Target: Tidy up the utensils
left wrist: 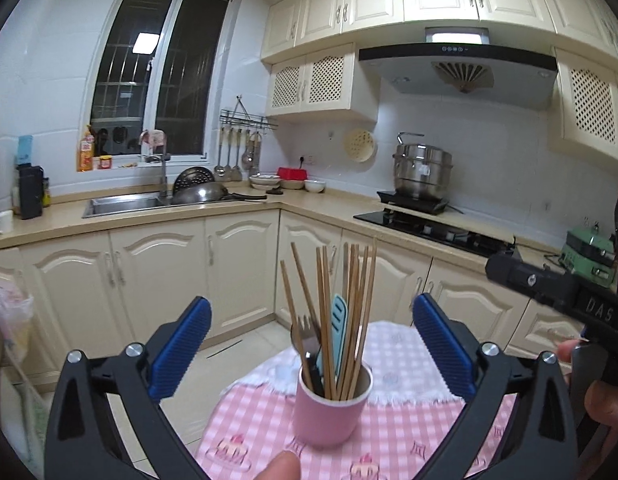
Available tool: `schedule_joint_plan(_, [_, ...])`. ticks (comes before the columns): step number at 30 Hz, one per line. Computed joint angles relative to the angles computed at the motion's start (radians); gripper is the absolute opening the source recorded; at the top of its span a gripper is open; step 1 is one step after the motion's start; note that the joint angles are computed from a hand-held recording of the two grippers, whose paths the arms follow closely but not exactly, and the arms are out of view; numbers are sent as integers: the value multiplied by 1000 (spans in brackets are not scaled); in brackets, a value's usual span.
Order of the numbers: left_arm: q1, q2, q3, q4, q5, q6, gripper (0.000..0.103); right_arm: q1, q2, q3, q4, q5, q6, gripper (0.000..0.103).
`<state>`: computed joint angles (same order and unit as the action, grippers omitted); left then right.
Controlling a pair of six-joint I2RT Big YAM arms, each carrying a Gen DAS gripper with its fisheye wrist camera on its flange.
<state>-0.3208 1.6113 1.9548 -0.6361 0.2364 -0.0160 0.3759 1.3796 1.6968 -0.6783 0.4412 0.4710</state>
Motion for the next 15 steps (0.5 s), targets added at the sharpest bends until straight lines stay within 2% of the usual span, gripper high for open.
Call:
schedule_joint_plan(9, [-4,-146,-120,-69,-61,36,99,107,-79,-58,-109,106,33,97])
schedule_joint_plan(15, [-4,-225,-196,-70,-96,26,99,168,-113,-75,-133,203,26,97])
